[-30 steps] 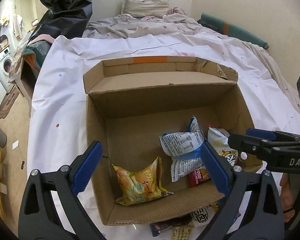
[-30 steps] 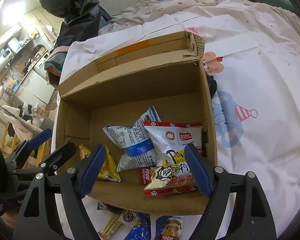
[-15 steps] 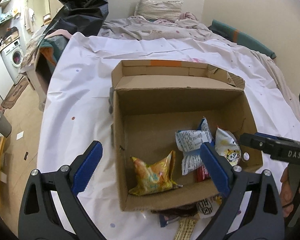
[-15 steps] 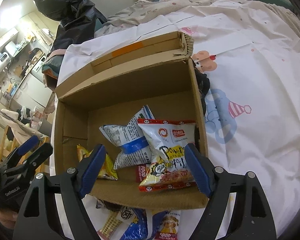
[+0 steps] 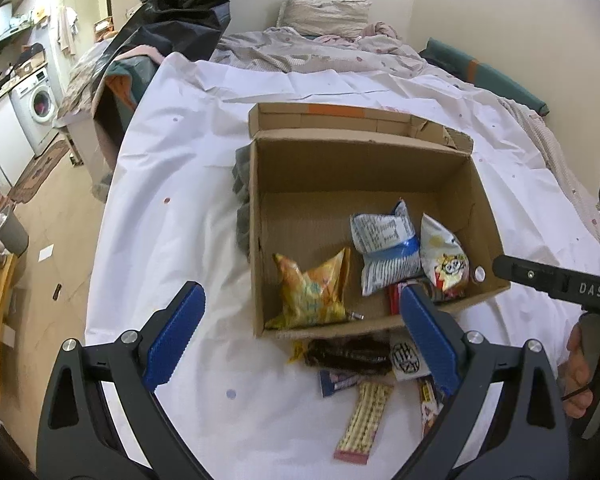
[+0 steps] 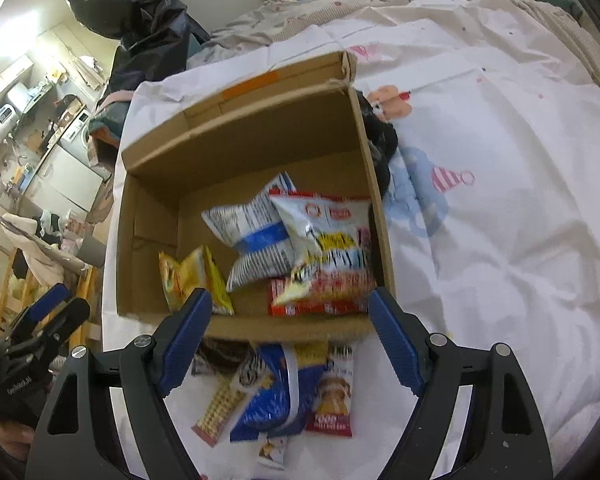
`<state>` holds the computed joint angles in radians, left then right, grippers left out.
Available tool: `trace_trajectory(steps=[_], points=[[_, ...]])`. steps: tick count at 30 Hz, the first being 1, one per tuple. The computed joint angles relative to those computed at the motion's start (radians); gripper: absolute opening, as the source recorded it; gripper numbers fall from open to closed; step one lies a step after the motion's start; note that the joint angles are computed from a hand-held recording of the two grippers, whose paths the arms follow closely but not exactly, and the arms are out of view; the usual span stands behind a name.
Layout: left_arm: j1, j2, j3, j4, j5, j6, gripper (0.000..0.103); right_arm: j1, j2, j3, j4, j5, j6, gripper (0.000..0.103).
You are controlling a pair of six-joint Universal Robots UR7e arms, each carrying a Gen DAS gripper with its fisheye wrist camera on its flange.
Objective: Organize snacks
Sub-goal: 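Withdraw both open tools from the box toward the remaining snacks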
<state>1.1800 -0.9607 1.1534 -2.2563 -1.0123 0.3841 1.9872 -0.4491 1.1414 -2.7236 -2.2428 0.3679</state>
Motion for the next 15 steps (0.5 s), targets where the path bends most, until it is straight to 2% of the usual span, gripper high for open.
trace_trajectory(steps=[5, 11, 15], points=[[0.006, -0.034, 0.039, 0.032, 0.013, -0.049, 0.097, 0.010, -0.029, 0.065, -0.017, 0.003, 0.031, 0.083], [0.009, -0.068, 0.086, 0.050, 0.035, -0.074, 0.097, 0.015, -0.067, 0.150, -0.051, 0.042, 0.103, 0.083], [0.009, -0.087, 0.121, 0.068, 0.058, -0.090, 0.097, 0.020, -0.070, 0.168, -0.025, 0.044, 0.132, 0.083]])
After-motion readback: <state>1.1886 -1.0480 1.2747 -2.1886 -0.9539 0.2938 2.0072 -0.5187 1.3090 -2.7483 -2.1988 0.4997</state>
